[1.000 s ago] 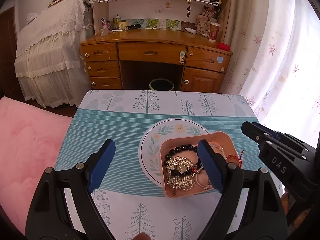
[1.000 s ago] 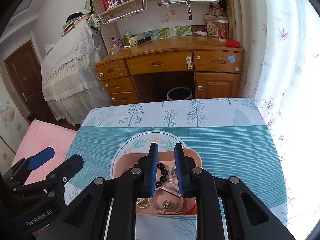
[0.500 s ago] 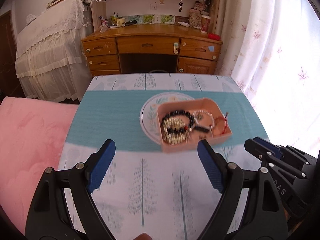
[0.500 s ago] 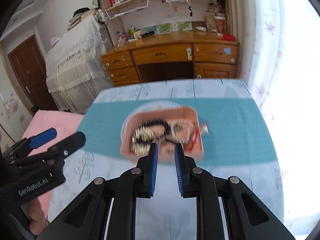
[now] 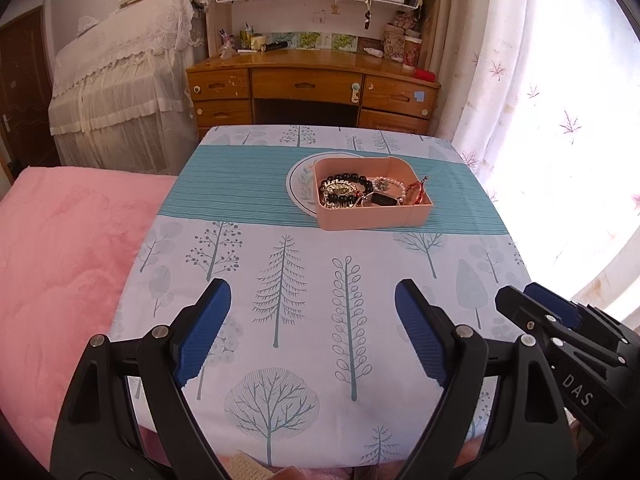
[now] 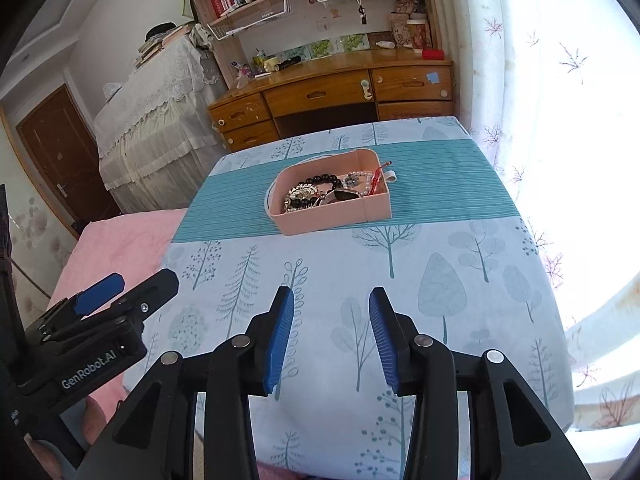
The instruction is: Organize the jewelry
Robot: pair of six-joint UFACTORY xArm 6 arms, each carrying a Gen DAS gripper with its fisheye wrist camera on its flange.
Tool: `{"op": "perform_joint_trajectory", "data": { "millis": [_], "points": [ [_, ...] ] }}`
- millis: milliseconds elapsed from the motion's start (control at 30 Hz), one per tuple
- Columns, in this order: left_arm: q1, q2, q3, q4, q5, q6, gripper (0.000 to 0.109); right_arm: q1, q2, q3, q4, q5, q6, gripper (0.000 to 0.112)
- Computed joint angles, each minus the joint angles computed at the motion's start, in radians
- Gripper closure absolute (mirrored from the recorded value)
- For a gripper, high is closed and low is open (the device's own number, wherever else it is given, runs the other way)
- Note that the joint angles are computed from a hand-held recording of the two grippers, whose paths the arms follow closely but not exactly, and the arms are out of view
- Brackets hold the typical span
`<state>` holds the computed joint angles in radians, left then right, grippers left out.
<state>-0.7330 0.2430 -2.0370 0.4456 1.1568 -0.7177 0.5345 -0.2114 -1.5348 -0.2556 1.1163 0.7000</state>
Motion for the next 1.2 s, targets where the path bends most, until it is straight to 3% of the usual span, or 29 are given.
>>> {"op": "perform_joint_trajectory", "data": {
  "millis": [100,400,1200],
  "points": [
    [-0.029,-0.042,0.061,0.038,-0.011,-0.029,0.026,0.040,-0.042,0.024,-0.058,0.022,0.045,0.067],
    [-0.054,-0.026,0.019,0.044,0.025,-0.020,0.026,0.105,-0.074,0.017,-0.119,0.071,0.079,0.065],
    [-0.076,-0.026,-0.023,0.068,0.068,-0.028,0.026,0.114,-0.051,-0.048,-0.135,0.088,0.056,0.065]
  ]
}}
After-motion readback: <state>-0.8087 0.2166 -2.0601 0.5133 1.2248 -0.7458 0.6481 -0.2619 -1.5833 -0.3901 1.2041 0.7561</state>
